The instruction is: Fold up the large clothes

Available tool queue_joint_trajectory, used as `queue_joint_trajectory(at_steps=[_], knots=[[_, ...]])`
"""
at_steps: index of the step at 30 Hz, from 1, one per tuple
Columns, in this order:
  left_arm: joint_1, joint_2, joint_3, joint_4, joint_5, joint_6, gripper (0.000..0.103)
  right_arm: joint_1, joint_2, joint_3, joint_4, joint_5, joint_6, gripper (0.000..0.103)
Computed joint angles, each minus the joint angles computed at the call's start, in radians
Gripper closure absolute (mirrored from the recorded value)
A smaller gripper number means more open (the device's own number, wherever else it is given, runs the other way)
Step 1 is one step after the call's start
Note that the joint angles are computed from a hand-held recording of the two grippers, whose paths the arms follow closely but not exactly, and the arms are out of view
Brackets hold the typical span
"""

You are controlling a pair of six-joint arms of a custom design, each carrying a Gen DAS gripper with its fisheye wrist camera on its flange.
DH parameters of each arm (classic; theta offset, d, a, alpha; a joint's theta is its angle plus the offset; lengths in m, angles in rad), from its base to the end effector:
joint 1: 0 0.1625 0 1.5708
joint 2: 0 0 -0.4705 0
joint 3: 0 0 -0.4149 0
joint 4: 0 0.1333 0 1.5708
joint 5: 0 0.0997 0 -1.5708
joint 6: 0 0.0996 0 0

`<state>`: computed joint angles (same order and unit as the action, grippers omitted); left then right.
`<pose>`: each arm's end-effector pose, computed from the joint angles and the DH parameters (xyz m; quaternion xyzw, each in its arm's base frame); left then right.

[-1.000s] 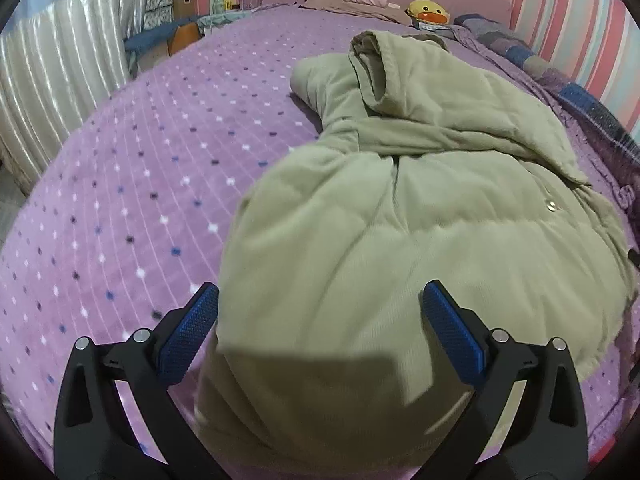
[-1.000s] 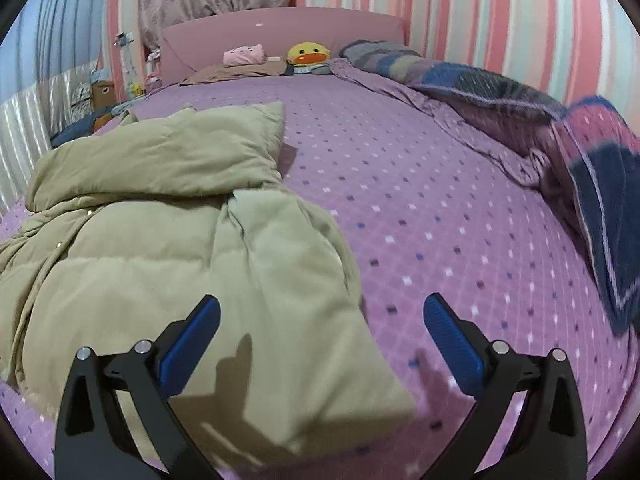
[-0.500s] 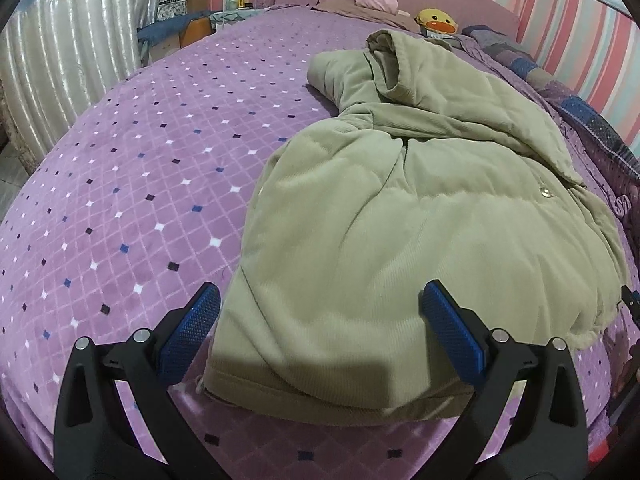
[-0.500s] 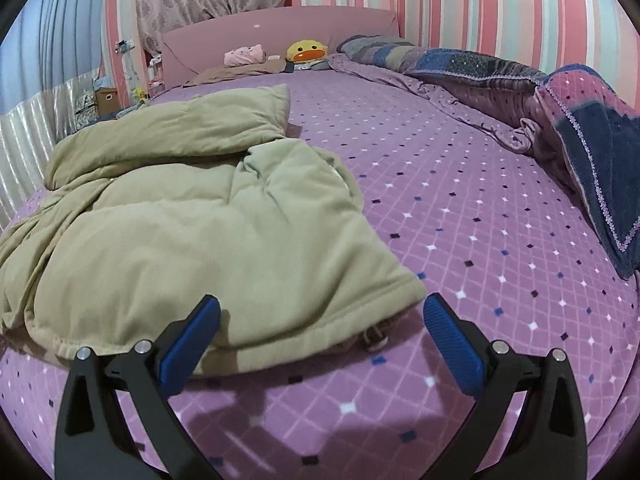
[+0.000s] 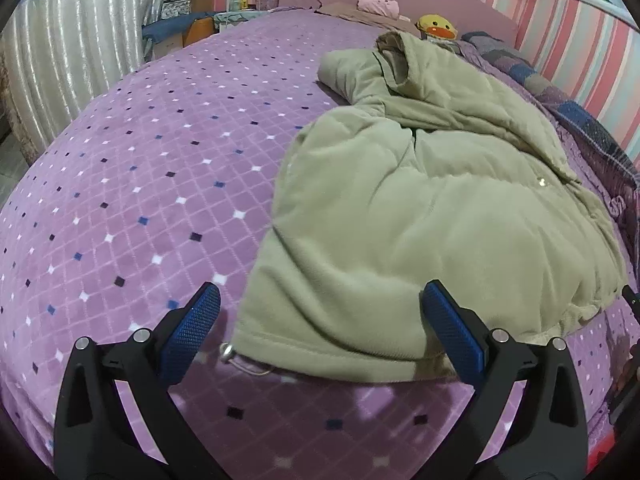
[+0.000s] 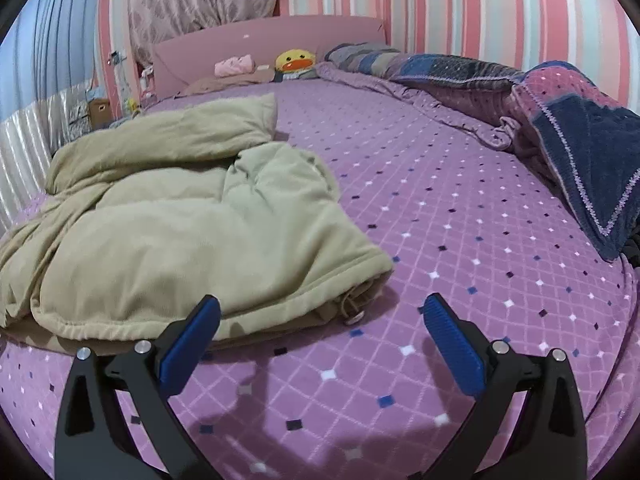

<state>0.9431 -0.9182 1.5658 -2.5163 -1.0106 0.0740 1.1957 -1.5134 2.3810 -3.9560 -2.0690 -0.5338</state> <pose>-0.2819 -0.7056 0.2346 0.2881 0.9066 -0.2119 0.2240 -0.0624 -0.3924 0.4107 -0.1133 -0.7145 0.5206 0.4535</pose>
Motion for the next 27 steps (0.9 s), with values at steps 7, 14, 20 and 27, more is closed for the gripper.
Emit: queue_joint_trajectory(at_steps=[7, 14, 20, 27], knots=[[0.033, 0.024, -0.063, 0.078, -0.065, -0.021, 0.003, -0.015, 0.002, -0.013, 0.046, 0.013, 0.011, 0.002], [0.056, 0.070, -0.124, 0.178, -0.109, -0.041, 0.003, -0.016, 0.009, -0.025, 0.037, 0.026, 0.012, 0.002], [0.054, 0.078, -0.157, 0.255, -0.132, -0.058, 0.003, -0.038, -0.033, -0.048, 0.107, 0.073, 0.071, 0.002], [0.027, 0.079, -0.135, 0.236, -0.091, -0.022, 0.010, -0.060, -0.052, -0.128, 0.252, 0.104, 0.054, 0.002]])
